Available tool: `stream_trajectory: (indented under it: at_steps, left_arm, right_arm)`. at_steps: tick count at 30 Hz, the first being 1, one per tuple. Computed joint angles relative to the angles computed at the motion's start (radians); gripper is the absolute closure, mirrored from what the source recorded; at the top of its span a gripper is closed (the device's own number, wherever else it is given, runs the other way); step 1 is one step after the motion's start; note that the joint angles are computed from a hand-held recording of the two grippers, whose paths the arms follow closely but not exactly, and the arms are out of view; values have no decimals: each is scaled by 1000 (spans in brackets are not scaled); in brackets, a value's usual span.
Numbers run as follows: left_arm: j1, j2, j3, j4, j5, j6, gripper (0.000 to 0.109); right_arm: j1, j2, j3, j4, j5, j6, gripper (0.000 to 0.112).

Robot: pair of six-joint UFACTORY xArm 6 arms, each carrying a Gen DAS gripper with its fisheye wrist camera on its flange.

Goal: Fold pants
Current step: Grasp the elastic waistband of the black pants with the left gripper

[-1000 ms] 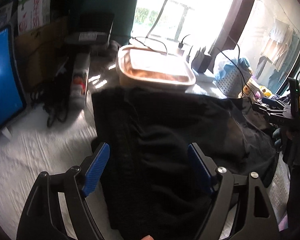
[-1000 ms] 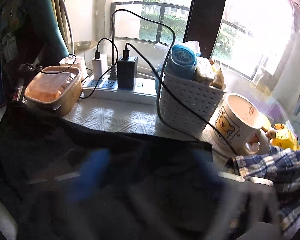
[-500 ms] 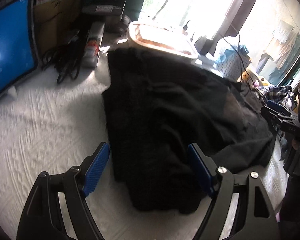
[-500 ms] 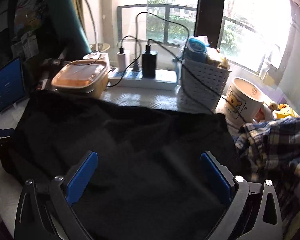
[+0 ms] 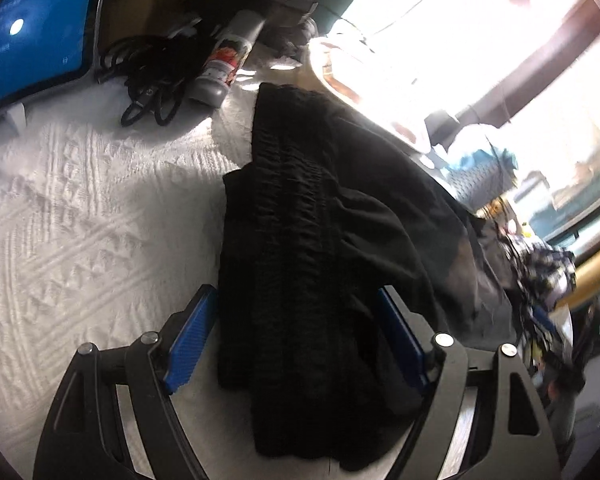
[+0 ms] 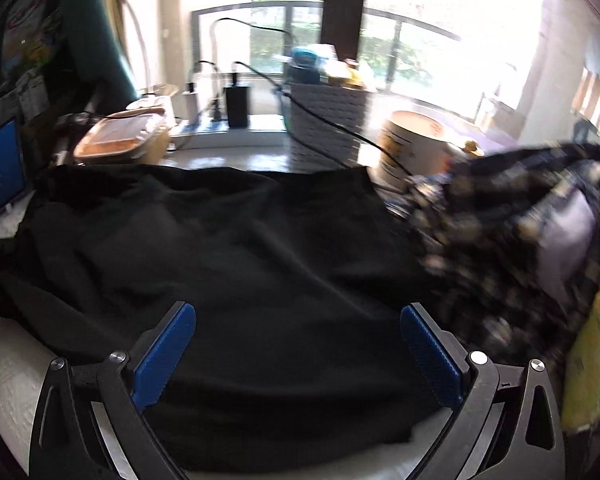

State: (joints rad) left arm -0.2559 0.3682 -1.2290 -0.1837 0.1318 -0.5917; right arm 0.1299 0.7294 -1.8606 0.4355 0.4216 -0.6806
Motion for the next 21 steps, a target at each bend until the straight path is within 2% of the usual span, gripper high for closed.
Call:
stream_trajectory:
  at_steps: [2,6,7,8,9,10,13,16,17,18,19,21]
  left_arm:
    - [14,24,-38,131,26,-120,28]
    - [18,56,-107,298,110,-250,30]
    - [16,61,-117,325,118,-265,33]
    - [15,67,-122,364,117,-285,42]
    - [14,70,-121,379,113,-296,57]
    - [12,72,-121,383,105,-295,68]
    - [10,62,-99,382,79,-294,68]
    - [13,28,-40,311,4,-249,69]
    - [22,7,-18,339,-17,-278,69]
    - [28,-11,0,332,-32,-272,73]
    - [32,-32,21,283,-50,-227,84]
    - [38,-62,49,232,-62,-183,84]
  right_arm:
    - [-16,-13,26,8,-14,2,9]
    - [-39,-9,28,45,-14,-26,9]
    - [-42,-7,26,53,-14,-34,9]
    - [-46,-7,28,67,-18,-49,9]
    - [-50,-5,27,72,-21,-55,9]
    - [-53,-1,24,71,-23,-57,9]
    - [-68,14,4,80,-10,-59,9]
    - [-84,24,-9,82,4,-59,9]
    - [-90,26,-15,90,11,-63,9]
    - [-95,27,-17,96,15,-65,9]
    - [-100,26,-18,109,24,-73,9]
    - [-107,23,-22,143,44,-94,9]
